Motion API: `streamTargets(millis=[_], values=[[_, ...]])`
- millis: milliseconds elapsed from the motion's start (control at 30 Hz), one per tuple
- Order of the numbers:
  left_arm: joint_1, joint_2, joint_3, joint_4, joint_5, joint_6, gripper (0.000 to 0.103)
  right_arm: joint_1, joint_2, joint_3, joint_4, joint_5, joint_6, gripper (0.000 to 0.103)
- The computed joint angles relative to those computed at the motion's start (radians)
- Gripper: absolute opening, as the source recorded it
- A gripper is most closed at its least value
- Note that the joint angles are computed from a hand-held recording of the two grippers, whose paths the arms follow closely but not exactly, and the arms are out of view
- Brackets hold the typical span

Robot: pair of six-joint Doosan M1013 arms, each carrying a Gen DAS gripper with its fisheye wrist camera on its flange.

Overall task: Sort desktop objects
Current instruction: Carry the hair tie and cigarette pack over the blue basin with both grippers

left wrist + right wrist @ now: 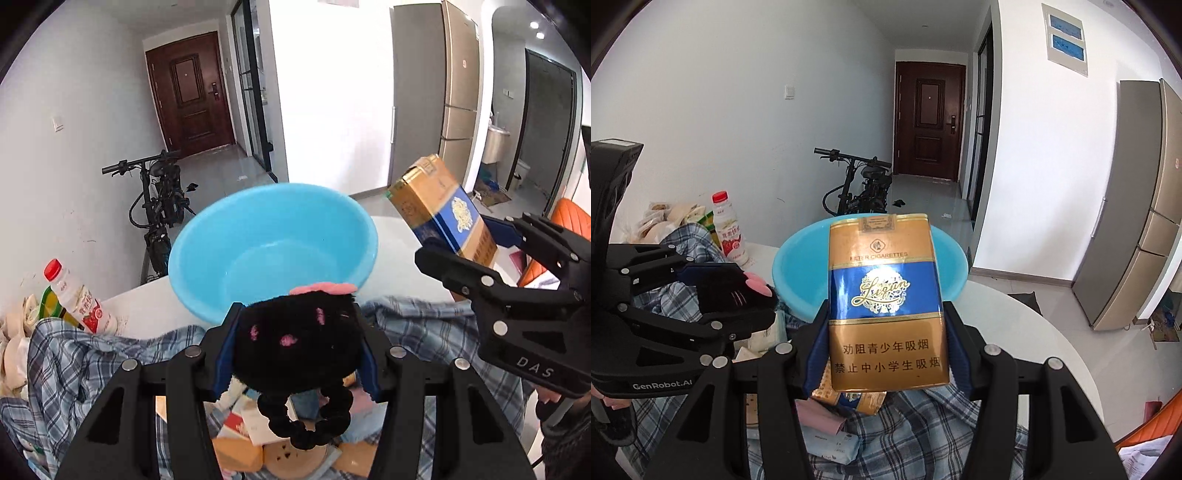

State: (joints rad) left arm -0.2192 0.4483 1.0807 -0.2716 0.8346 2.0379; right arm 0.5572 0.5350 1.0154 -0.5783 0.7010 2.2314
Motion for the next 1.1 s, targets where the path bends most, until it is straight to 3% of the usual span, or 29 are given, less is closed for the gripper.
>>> streamTargets(millis=[467, 600, 800, 967, 1100], values=[[-0.010, 0.140, -0.214, 0.073, 0.036, -0.124, 0.057, -0.031, 0.112, -0.221, 0.015, 0.078, -0.050, 0.054], [-0.001, 0.197, -0.311, 0.096, 0.080, -0.175, 0.057, -0.051, 0.176, -0.336, 0.095, 0.135, -0.107, 0.054], [0.015, 0.270, -0.433, 0.086, 0.126, -0.271, 0.057, -0.078, 0.243, -0.443, 0.191, 0.150, -0.140, 0.054], [0.018, 0.324, -0.521, 0.101, 0.152, -0.286, 0.057, -0.098, 0.297, -0.512, 0.218, 0.175, -0.088, 0.054], [0.026, 0.403, -0.671, 0.071, 0.225, -0.296, 0.057, -0.111, 0.349, -0.598, 0.264, 0.211, -0.095, 0.054]])
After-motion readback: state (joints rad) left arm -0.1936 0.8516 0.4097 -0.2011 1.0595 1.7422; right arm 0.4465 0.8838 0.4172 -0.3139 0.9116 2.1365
